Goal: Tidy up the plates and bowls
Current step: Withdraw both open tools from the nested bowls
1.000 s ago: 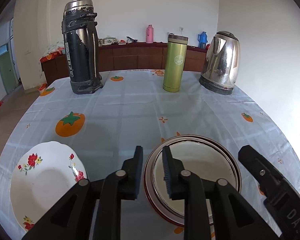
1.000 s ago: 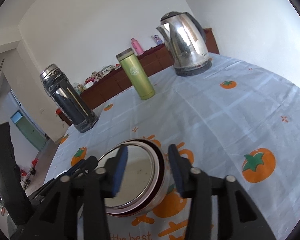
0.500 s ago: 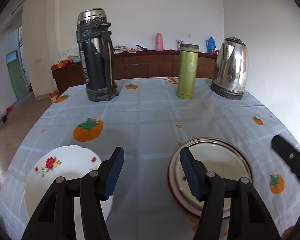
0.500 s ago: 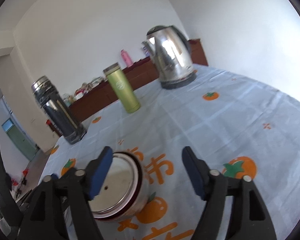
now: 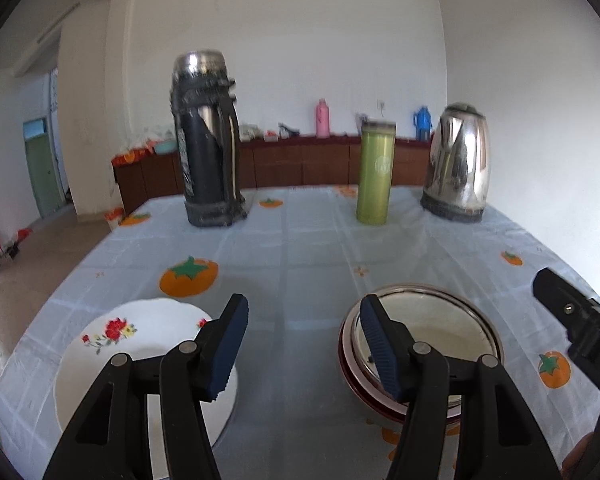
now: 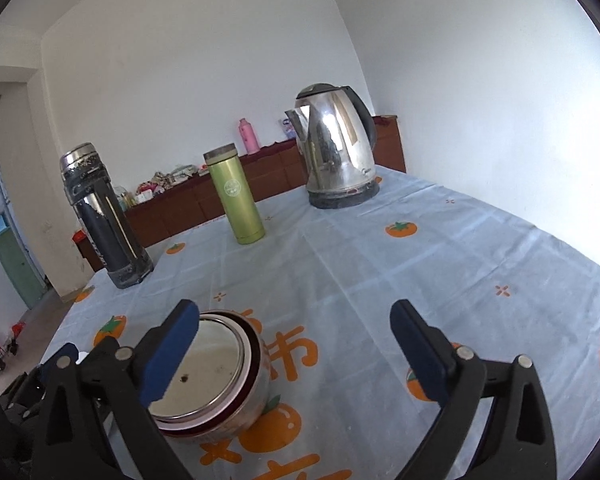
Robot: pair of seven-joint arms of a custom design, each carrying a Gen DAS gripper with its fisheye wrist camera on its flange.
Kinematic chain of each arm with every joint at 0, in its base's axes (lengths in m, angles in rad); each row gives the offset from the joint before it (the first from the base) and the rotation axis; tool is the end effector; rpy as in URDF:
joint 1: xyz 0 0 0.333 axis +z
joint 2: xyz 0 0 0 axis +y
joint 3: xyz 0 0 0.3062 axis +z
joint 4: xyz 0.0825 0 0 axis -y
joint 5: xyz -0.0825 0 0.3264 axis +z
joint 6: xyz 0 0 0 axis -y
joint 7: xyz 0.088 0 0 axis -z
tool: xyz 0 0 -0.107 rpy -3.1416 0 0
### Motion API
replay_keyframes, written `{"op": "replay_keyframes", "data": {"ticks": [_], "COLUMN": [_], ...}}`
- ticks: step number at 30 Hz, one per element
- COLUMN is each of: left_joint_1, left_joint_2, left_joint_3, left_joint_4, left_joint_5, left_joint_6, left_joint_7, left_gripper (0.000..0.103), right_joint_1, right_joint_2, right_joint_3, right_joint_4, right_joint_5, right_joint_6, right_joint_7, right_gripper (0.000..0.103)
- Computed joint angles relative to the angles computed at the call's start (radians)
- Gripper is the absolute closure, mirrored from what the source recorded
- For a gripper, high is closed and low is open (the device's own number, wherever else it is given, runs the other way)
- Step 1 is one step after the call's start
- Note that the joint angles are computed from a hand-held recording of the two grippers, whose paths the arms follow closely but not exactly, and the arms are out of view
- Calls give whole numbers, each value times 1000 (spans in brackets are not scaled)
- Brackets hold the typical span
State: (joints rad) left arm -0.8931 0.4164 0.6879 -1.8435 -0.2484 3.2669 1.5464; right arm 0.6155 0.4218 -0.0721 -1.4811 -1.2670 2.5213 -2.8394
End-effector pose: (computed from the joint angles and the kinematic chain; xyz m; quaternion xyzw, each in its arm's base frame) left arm 0.6022 -0.1740 0.5064 -0.5635 0.6339 -0.3835 0.3655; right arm 0.5618 0.3608 0.5081 -0.4486 0.7106 -0.3431 0.4196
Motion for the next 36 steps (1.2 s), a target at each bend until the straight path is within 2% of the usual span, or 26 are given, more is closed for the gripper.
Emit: {"op": "replay_keyframes", "data": {"ticks": [2,4,8,13,18,22,26,31,33,36], "left_joint_1": [-71,-90,-54,-75,-77,-14,86,127,168,273], "left_joint_2": [11,9,-31,-48,-54,-66,-84,-75,-80,-87], "left_joint_3": [75,89,25,17,-5,-81,-190,-245,-290,-399], "left_joint_4": [-34,-54,-88,-125,-157,-167,-169,-145,-138,-127], "left_joint_5": [-26,-59,-101,-158,-213,-226,-206,-257,-260,-228], "left_joint_6": [62,98,140,182,233,267,282,267,257,249], "left_joint_7": [-2,18,57,139,220,244,241,301,304,277], "left_gripper": [42,42,42,42,38,36,36,36,36,36], "right_joint_1": [-1,-1,-7,17,19,7,6,-13,-21,-34], "right_joint_2": [-6,-17,-24,-27,-33,-48,-64,-51,-42,-30], "right_joint_3": [-9,-16,-1,12,20,27,37,52,54,50], "right_joint_4": [-15,-34,-39,-45,-59,-83,-109,-95,-86,-76], "right_joint_5": [-29,-79,-101,-135,-181,-221,-264,-272,-244,-203], "right_joint_6": [21,44,46,-14,-12,15,2,20,37,80], "right_joint_7": [29,87,82,66,81,120,117,96,71,47], "right_gripper": [5,5,5,5,5,5,5,5,5,5]}}
